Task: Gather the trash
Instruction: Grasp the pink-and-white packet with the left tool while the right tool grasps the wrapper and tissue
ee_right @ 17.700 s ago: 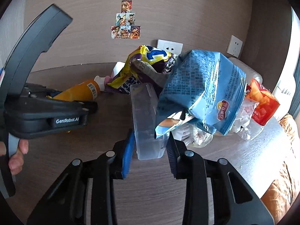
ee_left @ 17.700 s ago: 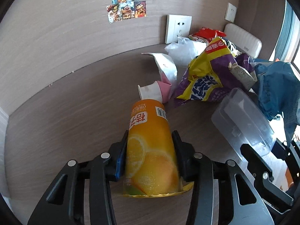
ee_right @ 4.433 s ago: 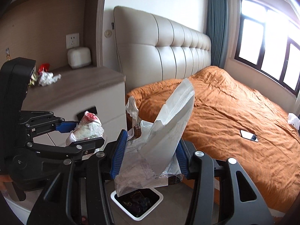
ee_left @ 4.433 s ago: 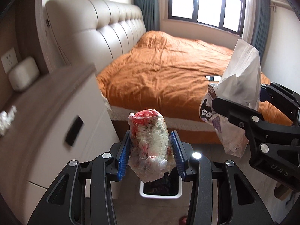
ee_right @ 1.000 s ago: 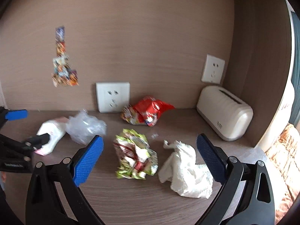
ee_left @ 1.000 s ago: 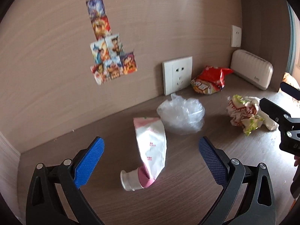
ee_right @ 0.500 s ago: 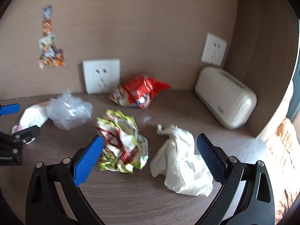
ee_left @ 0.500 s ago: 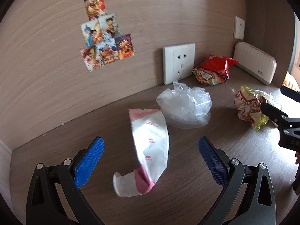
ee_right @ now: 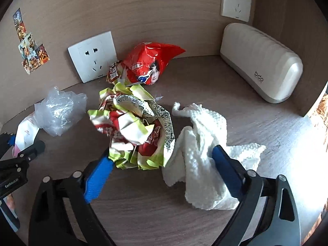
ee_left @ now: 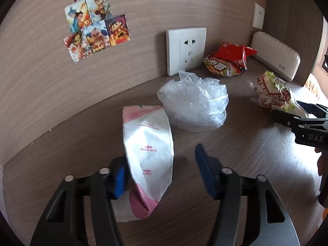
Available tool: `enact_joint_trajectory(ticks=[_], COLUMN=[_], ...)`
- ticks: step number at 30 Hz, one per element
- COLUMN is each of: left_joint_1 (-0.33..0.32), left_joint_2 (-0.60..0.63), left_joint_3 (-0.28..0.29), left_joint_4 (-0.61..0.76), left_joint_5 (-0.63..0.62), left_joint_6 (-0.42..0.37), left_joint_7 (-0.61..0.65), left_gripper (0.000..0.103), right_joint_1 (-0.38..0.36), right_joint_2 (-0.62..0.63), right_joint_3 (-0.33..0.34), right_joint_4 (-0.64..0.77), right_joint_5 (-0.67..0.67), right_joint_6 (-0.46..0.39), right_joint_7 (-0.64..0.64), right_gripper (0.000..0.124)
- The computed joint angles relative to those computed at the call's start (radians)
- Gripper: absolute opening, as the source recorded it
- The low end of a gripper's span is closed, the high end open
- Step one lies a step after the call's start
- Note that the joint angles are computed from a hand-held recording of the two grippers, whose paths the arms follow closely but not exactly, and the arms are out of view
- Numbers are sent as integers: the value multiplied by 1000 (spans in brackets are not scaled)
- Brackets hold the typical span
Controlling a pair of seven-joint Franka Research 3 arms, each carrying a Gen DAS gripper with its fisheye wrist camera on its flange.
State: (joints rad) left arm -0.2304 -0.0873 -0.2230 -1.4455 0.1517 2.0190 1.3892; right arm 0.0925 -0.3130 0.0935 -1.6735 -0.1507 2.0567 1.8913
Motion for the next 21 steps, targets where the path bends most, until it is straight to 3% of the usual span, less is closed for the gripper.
enact_joint_trajectory(ticks=[4, 6, 10, 14, 18, 21], left_joint_1=[-1, -3, -5, -7, -5, -4], left_joint_2=[7, 13, 23, 20, -12, -25], left_joint_3=[-2, -4, -5, -8, -7, -4], left_joint_4=[4, 9, 20, 15, -17, -16], left_joint_5=[6, 10, 10, 24, 37, 20], left_joint_6=[-5, -5, -2, 8, 40, 33], left_joint_7=[3, 2, -2, -5, -42, -43], left_gripper=[38, 32, 30, 29, 14, 14], right_joint_1=[5, 3, 9, 8, 6, 2], right_joint_2=[21, 36, 39, 27, 5, -16], right_joint_3=[-7, -5, -26, -31, -26, -21], right_joint_4=[20, 37, 37, 21, -1, -12], right_joint_5=[15, 1, 32, 53, 60, 64], right_joint_6=[4, 2, 28, 50, 83, 95], right_joint_7=[-24, -24, -59, -83, -95, -91], right_gripper=[86, 62, 42, 37, 37, 37])
